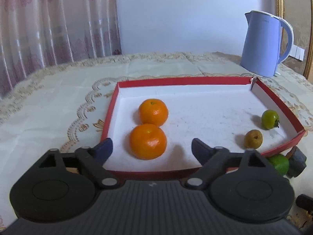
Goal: Organize fruits
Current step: 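Set the mandarin beside the other orange in the tray and release, then grasp the dark cylindrical piece with the right gripper and lift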
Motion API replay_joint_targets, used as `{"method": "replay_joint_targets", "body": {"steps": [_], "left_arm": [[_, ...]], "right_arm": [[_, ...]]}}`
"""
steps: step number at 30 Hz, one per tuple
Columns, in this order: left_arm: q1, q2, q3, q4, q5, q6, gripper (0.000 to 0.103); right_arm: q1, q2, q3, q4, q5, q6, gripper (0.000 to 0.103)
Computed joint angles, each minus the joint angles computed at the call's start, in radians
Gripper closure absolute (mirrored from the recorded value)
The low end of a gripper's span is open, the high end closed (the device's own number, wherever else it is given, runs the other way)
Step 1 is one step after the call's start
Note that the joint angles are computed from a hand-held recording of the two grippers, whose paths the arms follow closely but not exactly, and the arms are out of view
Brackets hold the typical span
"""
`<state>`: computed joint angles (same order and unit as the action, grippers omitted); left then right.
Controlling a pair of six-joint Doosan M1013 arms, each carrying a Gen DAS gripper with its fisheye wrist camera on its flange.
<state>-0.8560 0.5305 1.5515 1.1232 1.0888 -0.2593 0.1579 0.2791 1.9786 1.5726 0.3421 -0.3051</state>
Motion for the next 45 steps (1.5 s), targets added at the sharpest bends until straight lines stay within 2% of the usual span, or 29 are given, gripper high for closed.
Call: {"method": "replay_joint_targets", "body": {"steps": [2, 6, 8, 10, 13, 17, 26, 30, 34, 38, 40, 41, 44, 45], "left_arm": [[-0.008, -0.006, 0.008, 0.005, 0.009, -0.011, 0.016], [-0.033, -0.044, 0.061, 0.051, -0.019, -0.102, 0.015], [-0.057, -0.047, 0.069, 0.066, 0.034, -0.122, 0.01], [-0.08, -0.054, 0.085, 0.082, 0.07, -0.133, 0.01], [-0.104, -0.067, 0.109, 0.083, 0.085, -0.157, 0.008], [-0.118, -0.081, 0.134, 0.059, 0.062, -0.193, 0.007], [-0.128, -0.066, 0.133, 0.002, 0.027, -0.168, 0.004], [-0.116, -0.06, 0.124, -0.052, 0.008, -0.135, 0.003], [-0.116, -0.05, 0.113, -0.066, 0.03, -0.109, 0.0], [-0.119, -0.046, 0.111, -0.055, 0.042, -0.106, 0.0], [-0.118, -0.048, 0.114, -0.052, 0.036, -0.113, 0.0], [-0.117, -0.05, 0.117, -0.052, 0.029, -0.119, 0.0], [-0.116, -0.051, 0.119, -0.051, 0.025, -0.125, 0.0], [-0.116, -0.052, 0.12, -0.051, 0.024, -0.127, 0.0]], "right_arm": [[-0.001, 0.001, 0.0, -0.001, 0.001, 0.002, 0.005], [-0.002, 0.002, -0.002, -0.01, 0.0, 0.016, 0.004], [-0.001, 0.001, -0.002, -0.018, -0.006, 0.031, 0.003], [-0.001, 0.002, -0.004, -0.028, -0.005, 0.045, 0.003], [-0.001, 0.001, -0.004, -0.03, -0.005, 0.048, 0.002], [-0.002, 0.0, -0.003, -0.028, -0.005, 0.048, 0.002], [0.001, -0.003, 0.002, 0.009, -0.015, 0.012, 0.002], [0.005, -0.008, 0.013, 0.103, -0.035, -0.073, 0.002], [0.009, -0.012, 0.02, 0.177, -0.041, -0.156, 0.002], [0.018, -0.009, 0.013, 0.158, -0.041, -0.168, 0.002], [0.015, -0.005, 0.002, 0.074, -0.014, -0.086, 0.002], [0.014, -0.004, 0.001, 0.092, -0.002, -0.101, 0.002], [0.029, -0.002, 0.005, 0.303, -0.027, -0.305, 0.002], [0.034, 0.002, -0.002, 0.306, -0.035, -0.312, 0.003]]}}
